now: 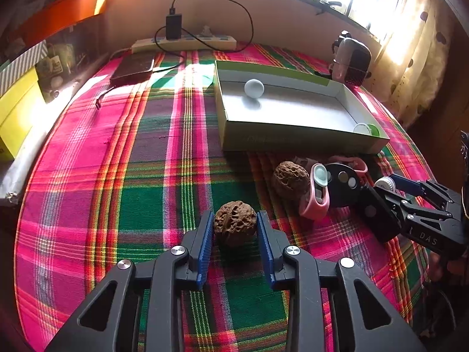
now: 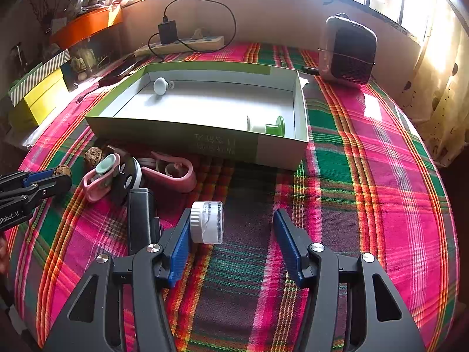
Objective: Organize objects
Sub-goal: 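Close left gripper on the walnut while right gripper grasps the white jar, then carry the walnut with left gripper while right gripper carries the jar into the box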
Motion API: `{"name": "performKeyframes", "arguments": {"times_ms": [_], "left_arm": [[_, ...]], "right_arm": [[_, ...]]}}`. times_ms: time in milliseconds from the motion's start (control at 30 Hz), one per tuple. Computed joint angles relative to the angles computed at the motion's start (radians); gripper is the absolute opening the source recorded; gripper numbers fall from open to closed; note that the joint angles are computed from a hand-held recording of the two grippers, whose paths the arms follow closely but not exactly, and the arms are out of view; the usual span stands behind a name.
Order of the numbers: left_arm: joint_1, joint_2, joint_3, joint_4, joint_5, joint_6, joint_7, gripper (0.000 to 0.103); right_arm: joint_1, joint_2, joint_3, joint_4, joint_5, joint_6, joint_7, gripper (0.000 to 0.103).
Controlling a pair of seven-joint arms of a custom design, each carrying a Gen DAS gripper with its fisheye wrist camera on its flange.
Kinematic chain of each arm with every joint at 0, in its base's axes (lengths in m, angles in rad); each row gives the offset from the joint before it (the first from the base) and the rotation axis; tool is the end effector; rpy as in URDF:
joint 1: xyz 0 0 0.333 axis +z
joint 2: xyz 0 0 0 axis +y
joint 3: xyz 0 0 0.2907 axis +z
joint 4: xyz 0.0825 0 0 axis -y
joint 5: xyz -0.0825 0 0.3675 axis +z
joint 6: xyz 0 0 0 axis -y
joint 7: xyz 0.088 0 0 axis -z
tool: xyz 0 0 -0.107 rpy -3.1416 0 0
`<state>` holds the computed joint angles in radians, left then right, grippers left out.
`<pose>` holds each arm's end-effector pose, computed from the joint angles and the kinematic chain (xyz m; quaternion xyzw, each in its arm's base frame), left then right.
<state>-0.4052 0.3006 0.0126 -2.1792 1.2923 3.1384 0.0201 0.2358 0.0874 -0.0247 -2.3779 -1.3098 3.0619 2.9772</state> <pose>0.4673 -0.2848 0.2769 -0.6222 0.7124 -0.2894 0.1468 0.4621 0.1773 0.3044 -0.6979 0.6388 -0.2201 0.2377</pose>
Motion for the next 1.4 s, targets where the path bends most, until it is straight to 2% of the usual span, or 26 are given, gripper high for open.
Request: {"name": "performKeyframes", "arguments": {"times_ms": [167, 300, 400, 533, 700, 1133, 1233, 1400], "left_arm": [[0.001, -0.001, -0.002, 0.000, 0.002, -0.004, -0.002, 0.027], [0.004, 0.000, -0.004, 0.000, 0.004, -0.003, -0.004, 0.027], [0.004, 0.000, -0.005, 0.000, 0.005, -0.003, -0.005, 0.027], [0.005, -0.001, -0.007, 0.000, 0.005, -0.004, -0.004, 0.027], [0.006, -0.001, -0.007, 0.000, 0.008, -0.004, -0.006, 0.027], [0.025, -0.005, -0.033, 0.001, 0.017, -0.029, -0.004, 0.027], [0.027, -0.009, -0.040, -0.004, -0.003, -0.038, 0.015, 0.027], [0.020, -0.024, -0.032, 0.004, 0.062, -0.035, -0.044, 0.027]], "right_arm": [[-0.001, -0.002, -0.002, 0.002, -0.040, 0.000, 0.045, 0.047], [-0.006, -0.004, 0.000, 0.002, -0.058, -0.001, 0.066, 0.036], [-0.010, -0.004, 0.003, 0.003, -0.060, -0.001, 0.067, 0.035], [-0.013, -0.006, 0.004, 0.001, -0.068, 0.003, 0.074, 0.026], [-0.016, -0.006, 0.005, 0.001, -0.072, 0.006, 0.076, 0.020], [-0.017, -0.007, 0.008, 0.001, -0.060, 0.001, 0.060, 0.020], [-0.015, -0.010, 0.005, 0.008, -0.104, -0.001, 0.108, 0.020], [-0.027, -0.022, 0.009, 0.013, -0.138, 0.007, 0.133, 0.020]]}}
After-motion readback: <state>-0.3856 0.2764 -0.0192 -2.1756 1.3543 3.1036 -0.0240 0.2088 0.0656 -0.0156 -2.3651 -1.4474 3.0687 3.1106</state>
